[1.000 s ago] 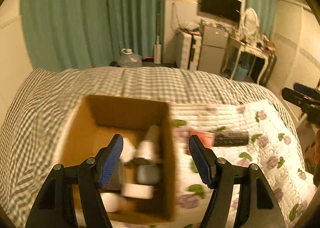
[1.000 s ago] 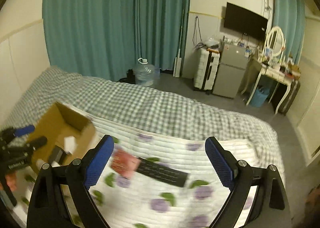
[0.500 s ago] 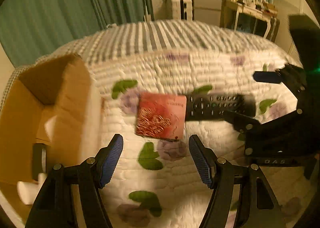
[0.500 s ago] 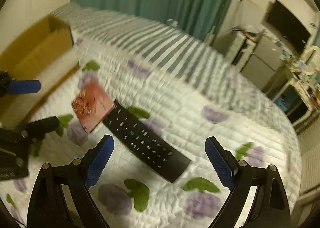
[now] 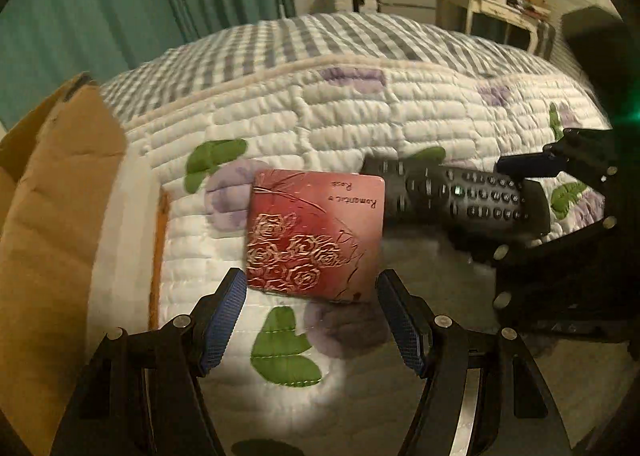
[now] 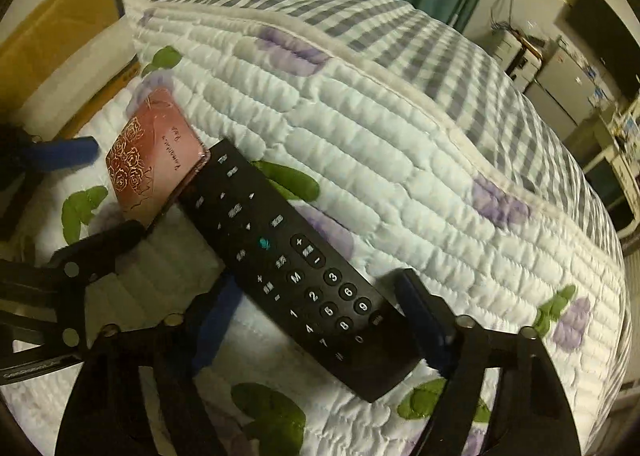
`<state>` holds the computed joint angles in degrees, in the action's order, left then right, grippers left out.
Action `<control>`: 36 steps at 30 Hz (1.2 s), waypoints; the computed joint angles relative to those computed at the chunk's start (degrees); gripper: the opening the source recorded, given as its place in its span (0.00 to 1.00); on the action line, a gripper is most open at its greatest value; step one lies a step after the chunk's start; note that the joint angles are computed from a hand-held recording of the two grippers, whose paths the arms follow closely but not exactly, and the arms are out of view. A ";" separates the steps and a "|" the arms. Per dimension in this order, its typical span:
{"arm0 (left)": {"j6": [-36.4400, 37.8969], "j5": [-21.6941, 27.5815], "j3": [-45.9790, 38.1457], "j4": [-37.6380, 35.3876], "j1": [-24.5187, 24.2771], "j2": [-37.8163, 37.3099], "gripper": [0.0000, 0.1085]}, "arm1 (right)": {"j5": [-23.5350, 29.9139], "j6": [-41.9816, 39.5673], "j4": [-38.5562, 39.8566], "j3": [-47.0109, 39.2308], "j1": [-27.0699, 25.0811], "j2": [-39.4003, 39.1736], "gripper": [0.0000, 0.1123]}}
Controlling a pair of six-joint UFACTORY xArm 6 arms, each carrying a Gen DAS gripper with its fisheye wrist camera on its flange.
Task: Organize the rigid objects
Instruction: 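Grasp the red rose card case with the left gripper while the right grasps the black remote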
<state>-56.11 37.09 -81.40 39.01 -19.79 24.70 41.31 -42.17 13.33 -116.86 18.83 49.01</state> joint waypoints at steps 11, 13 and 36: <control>2.40 -0.82 -4.62 -0.86 2.21 4.76 0.70 | 0.21 7.66 1.74 -2.48 -2.88 -0.13 0.39; 0.77 -2.26 -4.38 -0.10 2.78 4.99 0.72 | 0.38 7.62 1.13 -3.34 -2.88 0.50 0.39; -1.94 -4.18 8.53 3.11 -1.20 -12.34 0.67 | -10.30 17.77 -2.03 26.81 -1.21 -22.74 0.35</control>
<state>-58.04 32.91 -72.87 42.12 -20.99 12.36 31.01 -24.41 11.30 -90.05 17.62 26.28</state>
